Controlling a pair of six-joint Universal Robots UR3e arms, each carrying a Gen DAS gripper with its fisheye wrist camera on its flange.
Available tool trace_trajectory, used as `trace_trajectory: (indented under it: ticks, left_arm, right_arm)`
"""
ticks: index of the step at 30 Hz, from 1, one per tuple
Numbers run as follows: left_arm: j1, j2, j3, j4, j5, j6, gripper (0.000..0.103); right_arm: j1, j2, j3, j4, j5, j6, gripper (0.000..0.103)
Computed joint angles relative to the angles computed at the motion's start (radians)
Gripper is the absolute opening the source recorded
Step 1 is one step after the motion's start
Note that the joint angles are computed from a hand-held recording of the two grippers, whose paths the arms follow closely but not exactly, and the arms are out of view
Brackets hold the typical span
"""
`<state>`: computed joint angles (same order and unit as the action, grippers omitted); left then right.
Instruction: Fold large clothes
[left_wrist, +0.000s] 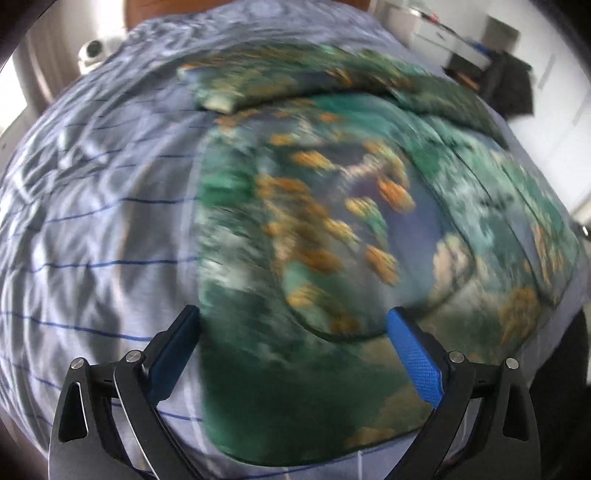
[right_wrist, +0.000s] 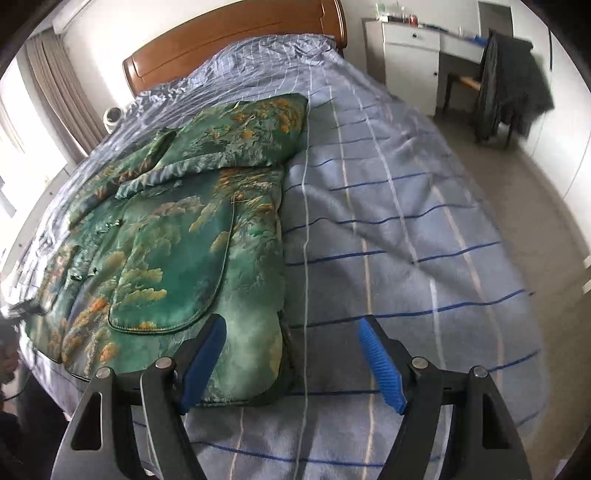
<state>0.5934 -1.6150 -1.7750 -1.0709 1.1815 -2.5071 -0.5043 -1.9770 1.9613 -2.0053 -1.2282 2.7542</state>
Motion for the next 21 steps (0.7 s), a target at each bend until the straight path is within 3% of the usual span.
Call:
trace_trajectory:
  ticks: [6,7,8,9,11,13,17,21]
  left_arm:
    - [-0.012,-0.004,-0.006,-0.011,0.011,-0.005,0.098]
    - [-0.007,-0.005,-0.004,-0.022,0.000,-0.010,0.084]
    - [-0.002,-0.007,0.000,-0.033,-0.004,-0.021,0.065]
    - [-0.002,-0.004,-0.005,-0.019,0.006,-0.046,0.057]
    - [0.007,-0.005,0.011,-0.032,0.006,-0.079,0.028]
    - [0.024,-0.002,0.049,-0.086,-0.016,-0.101,0.022]
    - [0.052,0.022,0.123,-0.199,-0.056,-0.091,0.019]
    - [0.113,0.060,0.226,-0.389,-0.105,-0.006,0.018]
  right_arm:
    - [-0.037,0.115,-0.047,0.153,0.146,-0.093,0.075]
    - [-0.013,0.150,-0.078,0.203,0.153,-0.116,0.072]
    - [0.015,0.171,-0.093,0.211,0.137,-0.110,0.054]
    - [0.052,0.189,-0.103,0.202,0.101,-0.098,0.036]
    - [0.089,0.191,-0.105,0.180,0.066,-0.079,0.022]
    - [0.107,0.181,-0.120,0.180,0.061,-0.052,0.015]
    - [0.135,0.148,-0.159,0.191,0.075,-0.014,0.013]
    - [0.145,0.144,-0.251,0.263,0.096,-0.008,0.012]
